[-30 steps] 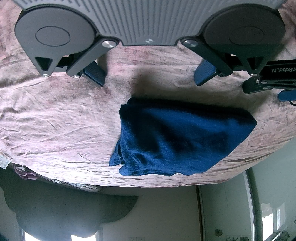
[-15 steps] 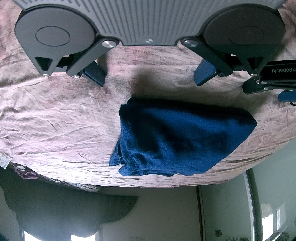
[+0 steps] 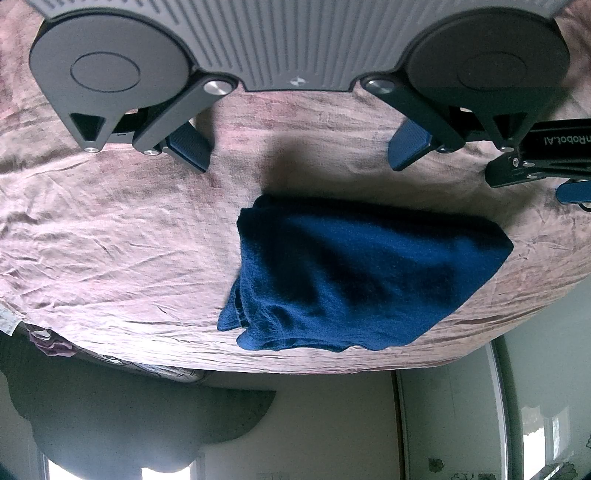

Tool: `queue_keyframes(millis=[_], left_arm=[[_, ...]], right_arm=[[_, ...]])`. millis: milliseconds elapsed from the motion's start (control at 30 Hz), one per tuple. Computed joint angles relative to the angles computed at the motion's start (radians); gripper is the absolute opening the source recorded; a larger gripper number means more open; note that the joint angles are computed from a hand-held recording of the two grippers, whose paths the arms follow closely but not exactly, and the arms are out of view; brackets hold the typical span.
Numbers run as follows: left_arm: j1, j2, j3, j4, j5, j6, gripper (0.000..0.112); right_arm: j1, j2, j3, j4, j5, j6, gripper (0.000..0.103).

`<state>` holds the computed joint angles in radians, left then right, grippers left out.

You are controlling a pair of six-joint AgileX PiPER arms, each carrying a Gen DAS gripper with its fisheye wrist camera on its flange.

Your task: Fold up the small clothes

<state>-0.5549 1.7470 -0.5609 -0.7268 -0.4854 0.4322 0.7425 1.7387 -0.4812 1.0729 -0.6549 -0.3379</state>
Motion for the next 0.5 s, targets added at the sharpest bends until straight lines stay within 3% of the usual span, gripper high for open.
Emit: queue_keyframes(millis=[500], left_arm=[[-0.01,-0.008,0.005,-0.013,-0.002,0.019,0.103]], right_arm=[[0.001,-0.001,0.0,0.002,0.0,-0.002,0.103]])
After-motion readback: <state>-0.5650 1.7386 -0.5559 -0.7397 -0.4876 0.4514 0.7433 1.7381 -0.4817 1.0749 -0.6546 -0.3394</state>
